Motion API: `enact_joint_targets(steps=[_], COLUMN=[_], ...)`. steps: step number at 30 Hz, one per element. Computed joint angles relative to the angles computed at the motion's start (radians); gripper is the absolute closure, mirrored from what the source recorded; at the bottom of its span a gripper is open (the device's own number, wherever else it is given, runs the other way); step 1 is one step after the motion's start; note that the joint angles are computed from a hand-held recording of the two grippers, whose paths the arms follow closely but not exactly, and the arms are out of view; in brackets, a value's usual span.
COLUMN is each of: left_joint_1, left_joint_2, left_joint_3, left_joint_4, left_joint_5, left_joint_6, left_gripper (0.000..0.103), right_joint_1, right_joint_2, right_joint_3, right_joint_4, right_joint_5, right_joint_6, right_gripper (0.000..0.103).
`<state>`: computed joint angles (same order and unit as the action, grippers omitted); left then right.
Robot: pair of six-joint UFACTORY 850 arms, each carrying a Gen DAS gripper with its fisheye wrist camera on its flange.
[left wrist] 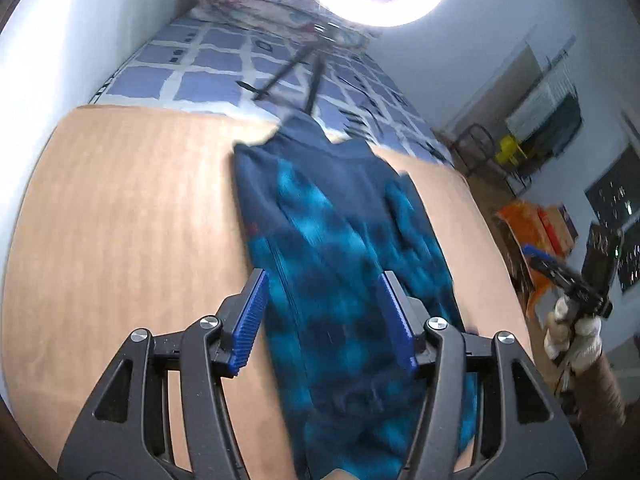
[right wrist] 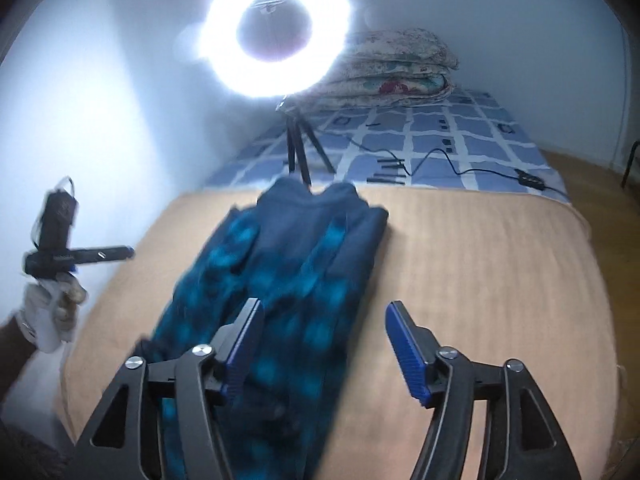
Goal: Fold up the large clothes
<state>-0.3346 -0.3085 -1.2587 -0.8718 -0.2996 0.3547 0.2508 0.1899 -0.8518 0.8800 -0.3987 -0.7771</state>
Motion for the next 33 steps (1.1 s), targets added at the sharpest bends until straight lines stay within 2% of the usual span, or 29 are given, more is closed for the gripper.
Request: enact_joint_targets(steps=[2,7,10,13,17,22,25,26,27,28,29,30,31,32,33], left_joint_1=[0.022,0.067,0.081,0.088,0.094,0.11,0.105,0.098,0.093,0.087,0.081,0.077,0.075,0.07,0.066], left_joint_2=[-0.073,-0.25,-0.339,-0.407,-0.482,-0.551,-0.584,-0.593,-0.602,-0.616,-0.625,-0.624,-0.621,-0.614,-0.606], left_joint_3=[-0.079,-0.25,-0.338,-0.41,-0.501,-0.578,-0.625,-0.642,-0.659,-0.685,-0.698,-0.697,-0.691,-0.681,-0.669], left_joint_4=[0.051,0.072,0.153,0.147,0.196,0.139,0.182,0.235,0.268,0.321,0.356,0.358,0.343,0.356,0.381], left_joint_5=[-0.012,-0.06,-0.08,-0.105,-0.123,-0.135,-0.141,-0.136,-0.143,-0.157,-0.159,-0.15,-0.143,-0.13,-0.116], left_joint_6=[-0.049,-0.088,-0.182,-0.166,-0.213,-0.207,-0.225,-0.251,-0.267,-0.305,-0.328,-0.318,-0.292,-0.29,-0.312], left_gripper=[0.045,0.045,0.045,0.045,0.045,0.045,0.046,0.047,0.058,0.07,0.073,0.081,0.091,0.091,0.093], right_joint_1=[-0.035,-0.081,-0.1,-0.109,-0.106,-0.091,-0.081,-0.076,-0.072,-0.066,-0.061,-0.052,-0.042,-0.035,-0.029], right_joint_2=[-0.094,-0.311,-0.407,-0.484,-0.563,-0.653,-0.698,-0.715,-0.72,-0.73,-0.739,-0.741,-0.74,-0.738,-0.735], right_joint_3=[-0.063,-0.19,-0.243,-0.291,-0.355,-0.443,-0.491,-0.508,-0.514,-0.526,-0.537,-0.544,-0.547,-0.55,-0.553], right_joint_4=[0.114,0.259,0.336,0.401,0.419,0.394,0.357,0.344,0.342,0.333,0.322,0.297,0.269,0.243,0.217], right_joint_5=[-0.028,-0.068,-0.105,-0.126,-0.146,-0.16,-0.157,-0.155,-0.153,-0.152,-0.154,-0.14,-0.121,-0.112,-0.099], right_joint_6=[-0.087,-0.149,-0.169,-0.203,-0.201,-0.183,-0.144,-0.127,-0.122,-0.113,-0.103,-0.083,-0.065,-0.051,-0.037], right_gripper=[0.032,0.034,0.038,0.039,0.041,0.048,0.051,0.056,0.059,0.067,0.072,0.075,0.084,0.09,0.091])
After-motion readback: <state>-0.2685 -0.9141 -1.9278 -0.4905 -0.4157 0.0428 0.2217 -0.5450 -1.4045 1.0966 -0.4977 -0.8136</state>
